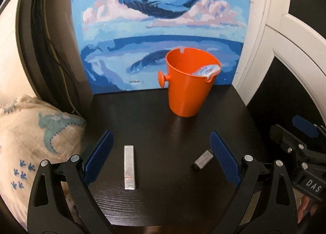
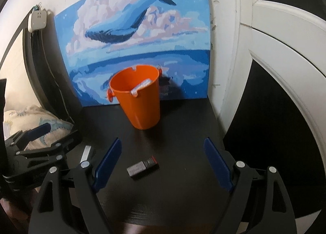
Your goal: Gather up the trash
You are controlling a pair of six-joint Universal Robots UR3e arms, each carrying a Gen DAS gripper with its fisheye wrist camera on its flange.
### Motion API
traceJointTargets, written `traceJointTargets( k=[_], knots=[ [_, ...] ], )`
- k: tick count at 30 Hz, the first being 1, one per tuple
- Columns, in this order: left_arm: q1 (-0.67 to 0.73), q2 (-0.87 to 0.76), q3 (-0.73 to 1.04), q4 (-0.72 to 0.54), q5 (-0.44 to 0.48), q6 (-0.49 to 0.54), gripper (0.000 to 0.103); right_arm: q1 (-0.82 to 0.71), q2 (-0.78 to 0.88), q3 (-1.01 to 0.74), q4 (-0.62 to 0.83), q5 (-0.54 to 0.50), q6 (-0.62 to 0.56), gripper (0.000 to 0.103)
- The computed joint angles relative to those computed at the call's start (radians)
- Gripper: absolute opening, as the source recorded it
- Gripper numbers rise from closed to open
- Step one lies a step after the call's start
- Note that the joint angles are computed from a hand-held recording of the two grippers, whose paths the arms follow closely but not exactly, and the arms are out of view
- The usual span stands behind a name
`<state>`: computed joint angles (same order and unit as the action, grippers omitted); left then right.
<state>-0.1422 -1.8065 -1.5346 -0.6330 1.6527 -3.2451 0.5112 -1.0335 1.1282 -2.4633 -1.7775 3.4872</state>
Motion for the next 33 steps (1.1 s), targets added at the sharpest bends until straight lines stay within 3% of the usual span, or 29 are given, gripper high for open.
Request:
traceJointTargets(
  k=[23,33],
  knots=[
    [-0.043,-0.067,-0.053,0.099,0.053,0.01,0.094,-0.004,0.037,0.124,-0.098,-0.011,0.011,0.083],
    [-0.042,-0.115,-0.076,0.114,0.056,-0.031,0.094,-0.005,0.096,0.078,-0.062,-0.003,0.004,0.083]
  ],
)
